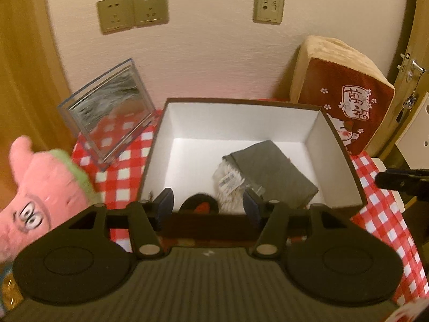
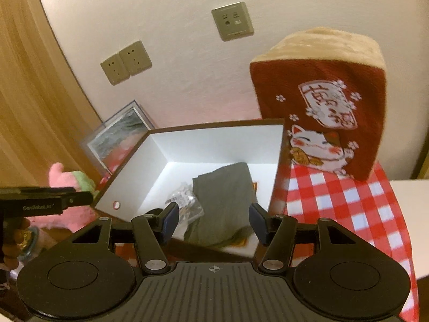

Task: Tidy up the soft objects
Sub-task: 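Withdraw both tools from the box back toward the remaining items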

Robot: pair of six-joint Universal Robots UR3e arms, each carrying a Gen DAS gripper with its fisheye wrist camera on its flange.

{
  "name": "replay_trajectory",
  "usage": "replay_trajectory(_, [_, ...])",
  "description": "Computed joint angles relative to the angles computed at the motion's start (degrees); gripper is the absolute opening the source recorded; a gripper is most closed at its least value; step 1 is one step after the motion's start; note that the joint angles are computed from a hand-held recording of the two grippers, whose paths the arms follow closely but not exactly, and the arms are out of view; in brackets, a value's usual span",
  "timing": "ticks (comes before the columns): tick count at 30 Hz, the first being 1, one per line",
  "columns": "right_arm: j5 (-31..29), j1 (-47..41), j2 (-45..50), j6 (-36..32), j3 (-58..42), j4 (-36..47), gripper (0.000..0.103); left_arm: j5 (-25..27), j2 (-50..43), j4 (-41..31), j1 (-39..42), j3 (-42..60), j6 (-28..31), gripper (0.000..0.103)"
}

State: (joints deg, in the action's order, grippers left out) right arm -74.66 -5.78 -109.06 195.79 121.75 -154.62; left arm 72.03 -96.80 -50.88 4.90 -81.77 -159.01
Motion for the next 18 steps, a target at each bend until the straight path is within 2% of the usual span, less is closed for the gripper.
replay_trajectory(12, [4.1,-4.8,-23.0,1.8,11.8,14.4,0.067,-4.4,23.2,-8.0,12.2,-20.3,5.7,0.058])
replay_trajectory(18, [1.6,-1.9,-26.5,4.0,15.1,17.6,0.071,-5.6,31.4,-11.8,16.9,-27.6,8.3,0.058])
